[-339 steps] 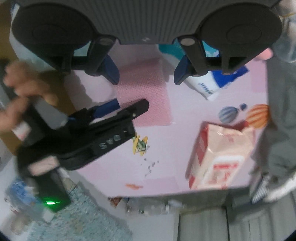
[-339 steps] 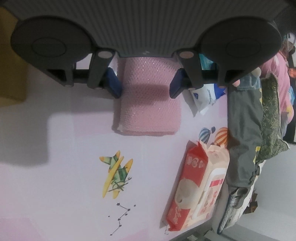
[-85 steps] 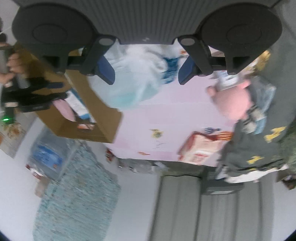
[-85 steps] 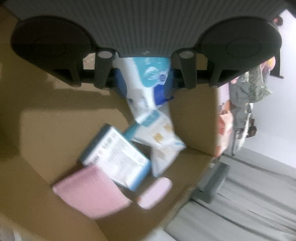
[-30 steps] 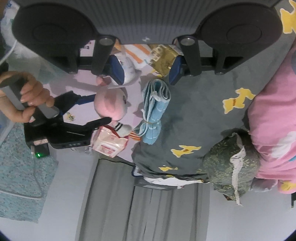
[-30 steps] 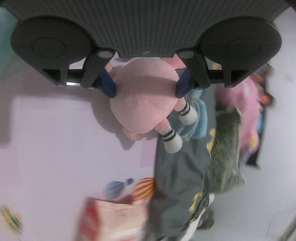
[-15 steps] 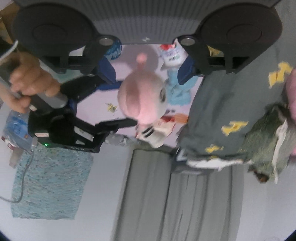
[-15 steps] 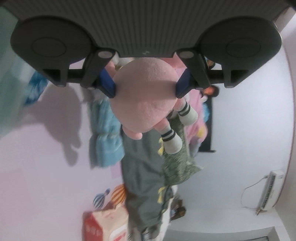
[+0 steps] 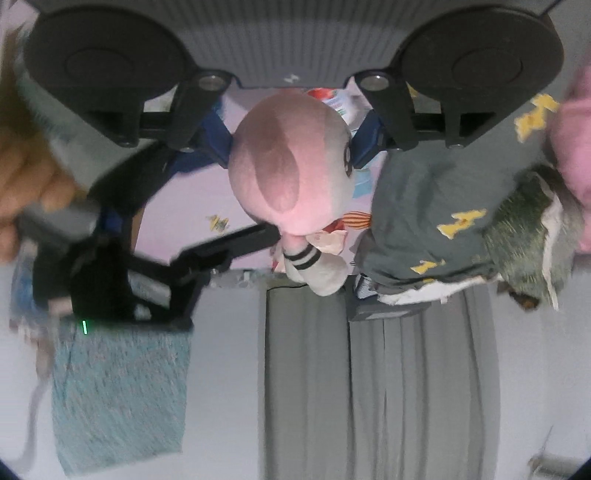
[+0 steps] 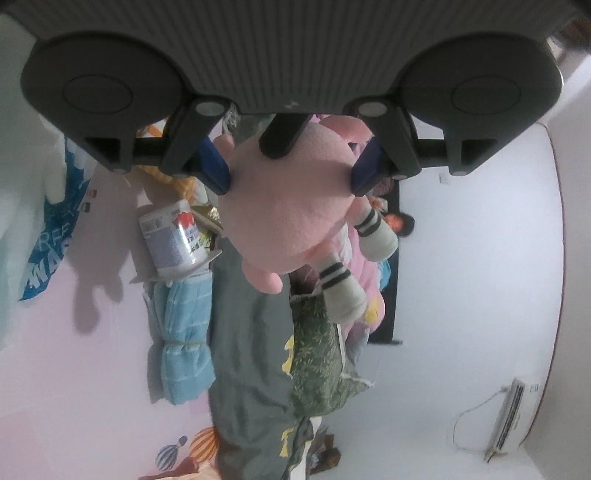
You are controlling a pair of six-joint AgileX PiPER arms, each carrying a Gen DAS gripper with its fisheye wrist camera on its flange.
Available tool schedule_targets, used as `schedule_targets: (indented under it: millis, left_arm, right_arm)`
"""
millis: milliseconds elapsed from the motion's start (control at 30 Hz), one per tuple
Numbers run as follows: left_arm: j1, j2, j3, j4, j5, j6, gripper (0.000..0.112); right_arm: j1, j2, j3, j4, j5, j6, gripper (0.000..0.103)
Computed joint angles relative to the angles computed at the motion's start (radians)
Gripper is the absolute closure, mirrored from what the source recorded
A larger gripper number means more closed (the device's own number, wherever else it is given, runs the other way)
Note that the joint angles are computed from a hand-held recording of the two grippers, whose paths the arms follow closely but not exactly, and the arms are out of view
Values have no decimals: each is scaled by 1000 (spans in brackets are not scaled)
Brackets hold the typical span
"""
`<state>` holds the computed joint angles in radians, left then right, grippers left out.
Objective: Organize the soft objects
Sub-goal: 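Lift the plush toy off the bed with the right tool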
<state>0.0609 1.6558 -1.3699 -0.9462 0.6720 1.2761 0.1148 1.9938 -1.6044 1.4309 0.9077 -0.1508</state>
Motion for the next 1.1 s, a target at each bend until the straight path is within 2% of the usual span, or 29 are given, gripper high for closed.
schedule_targets:
  millis: [100, 233, 333, 367, 667, 867, 933, 1000, 1100]
  left_arm:
    - [-12, -32, 77, 10, -67, 139, 43]
    - [-53, -57, 186, 88, -133, 293, 40]
    - [-84, -106, 317, -33, -252, 525, 36]
    - [-87, -116, 334, -47, -254, 560, 36]
    - [-16, -128, 273, 97, -50, 289, 32]
    - [62, -57, 141, 110, 202, 49, 34]
    - [71, -12, 82, 132, 273, -61, 43]
    - [78, 25, 35, 138, 337, -145, 44]
    - [72, 48, 12, 128, 350, -198, 44]
  right_arm:
    - [10, -19, -50, -169, -34, 94, 30]
    - [16, -51, -45, -272, -63, 145, 30]
    - [34, -64, -55, -391, -81, 209, 30]
    - [39, -61, -60, -414, -78, 223, 30]
    - [93, -24, -192, -667, -32, 347, 30]
    - [128, -1, -250, -810, 36, 417, 30]
    - [134, 23, -287, -845, 73, 438, 30]
    - [139, 55, -335, -877, 113, 457, 30]
    - [140, 135, -455, -901, 207, 469, 29]
